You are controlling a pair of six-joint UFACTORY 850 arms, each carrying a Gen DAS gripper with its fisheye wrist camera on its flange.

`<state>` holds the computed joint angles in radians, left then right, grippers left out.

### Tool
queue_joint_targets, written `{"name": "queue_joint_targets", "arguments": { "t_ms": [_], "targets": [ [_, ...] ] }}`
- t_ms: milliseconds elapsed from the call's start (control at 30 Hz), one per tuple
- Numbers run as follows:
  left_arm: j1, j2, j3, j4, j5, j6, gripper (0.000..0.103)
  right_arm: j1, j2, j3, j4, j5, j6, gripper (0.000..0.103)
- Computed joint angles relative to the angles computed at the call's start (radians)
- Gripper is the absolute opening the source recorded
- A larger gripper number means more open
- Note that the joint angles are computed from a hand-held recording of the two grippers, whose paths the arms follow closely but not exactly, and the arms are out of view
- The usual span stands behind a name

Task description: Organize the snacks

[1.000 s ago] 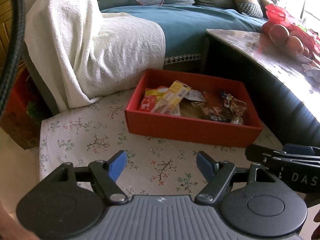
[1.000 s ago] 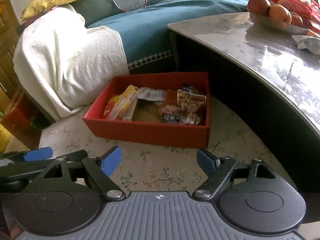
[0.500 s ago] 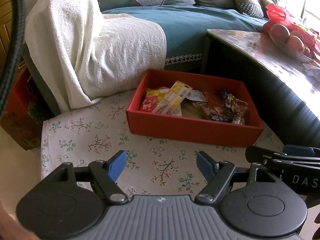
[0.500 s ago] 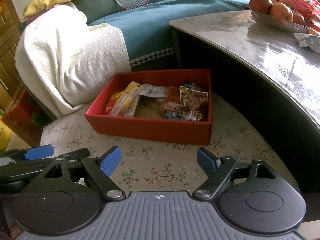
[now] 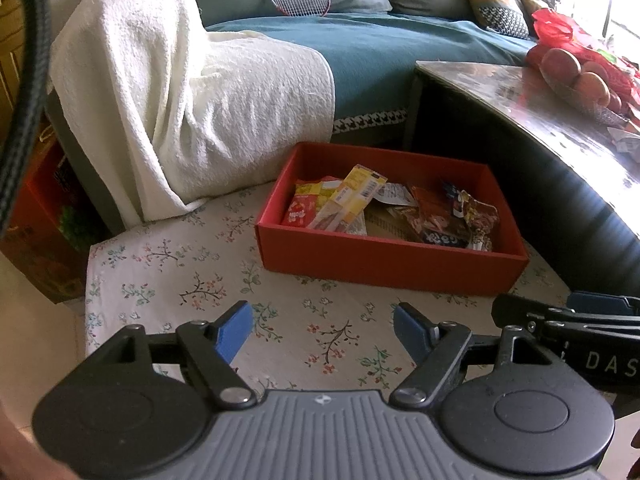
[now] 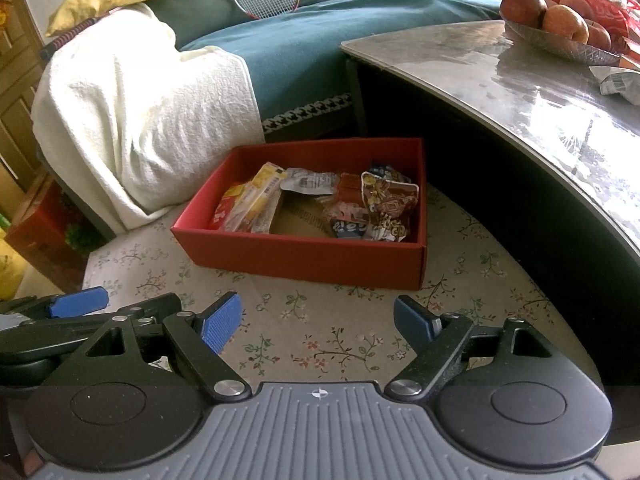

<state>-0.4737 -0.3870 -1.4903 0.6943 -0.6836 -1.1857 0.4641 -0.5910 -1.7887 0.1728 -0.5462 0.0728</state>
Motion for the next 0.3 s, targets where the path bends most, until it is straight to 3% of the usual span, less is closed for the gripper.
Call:
{"name": "queue_joint_targets", "arguments": {
  "t_ms": [300],
  "targets": [
    [-0.004,0.001,0.004,0.045,-0.012,-0.035,0.078,-0.004,0.003,0.002,0.021,-0.001,-0.017,0.088]
  ]
}}
